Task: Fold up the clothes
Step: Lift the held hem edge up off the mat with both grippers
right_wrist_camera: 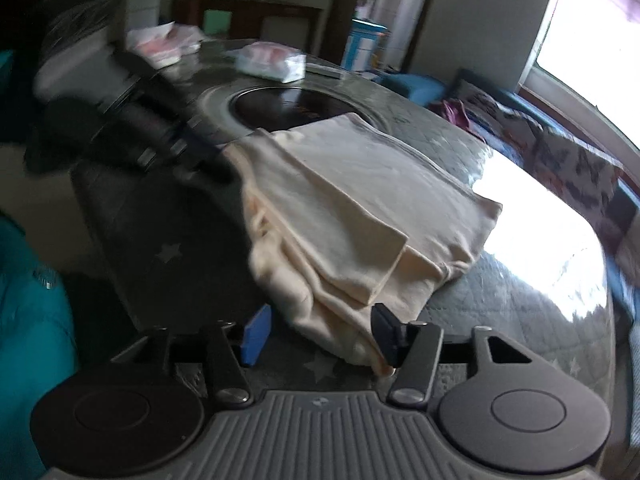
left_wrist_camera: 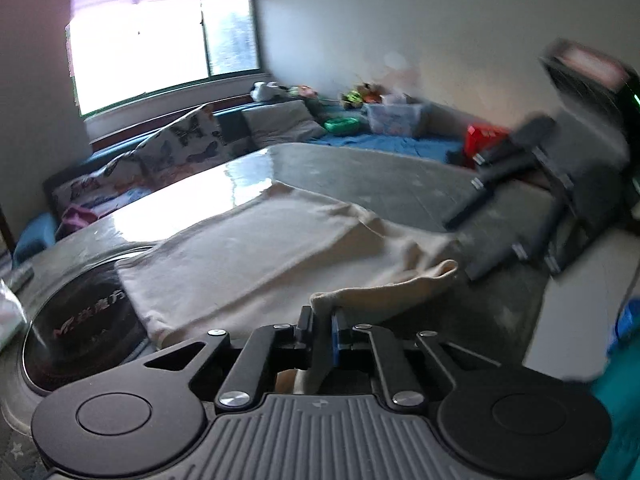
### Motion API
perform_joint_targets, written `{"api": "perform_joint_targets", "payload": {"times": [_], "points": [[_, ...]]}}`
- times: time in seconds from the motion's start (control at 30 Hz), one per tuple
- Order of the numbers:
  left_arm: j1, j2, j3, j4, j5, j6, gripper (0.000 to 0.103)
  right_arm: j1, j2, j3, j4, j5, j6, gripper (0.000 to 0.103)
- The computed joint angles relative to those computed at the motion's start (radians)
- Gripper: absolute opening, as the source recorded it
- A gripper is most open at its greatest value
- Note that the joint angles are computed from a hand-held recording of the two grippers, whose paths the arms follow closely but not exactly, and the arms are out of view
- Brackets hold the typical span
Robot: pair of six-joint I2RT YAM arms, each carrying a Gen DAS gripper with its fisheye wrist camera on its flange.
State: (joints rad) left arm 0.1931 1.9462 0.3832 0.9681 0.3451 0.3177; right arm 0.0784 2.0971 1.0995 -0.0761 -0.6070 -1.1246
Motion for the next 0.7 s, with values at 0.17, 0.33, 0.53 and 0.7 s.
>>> {"api": "perform_joint_targets", "payload": {"times": [0.17, 0.33, 0.53, 0.7], "points": [[0.042, -0.006, 0.088, -0.101, 0.033, -0.041, 0.009, 0.023, 0.032, -0.018, 0.1, -0.012, -0.058, 0.063], [0.063, 0.0, 0.121, -0.153, 0.057, -0.034, 0.009, 0.052, 0.103, 0.046, 0.139, -0.019, -0.049, 0.056], [0.064, 0.001, 0.098, -0.146, 0.065, -0.025, 0.013, 0.063, 0.161, 0.149, 0.061, -0.017, -0.064, 0.029], [0.05, 0.012, 0.046, -0.088, 0.025, 0.019, 0.021, 0.068, 0.172, 0.205, -0.013, -0.026, -0.029, 0.017]]}}
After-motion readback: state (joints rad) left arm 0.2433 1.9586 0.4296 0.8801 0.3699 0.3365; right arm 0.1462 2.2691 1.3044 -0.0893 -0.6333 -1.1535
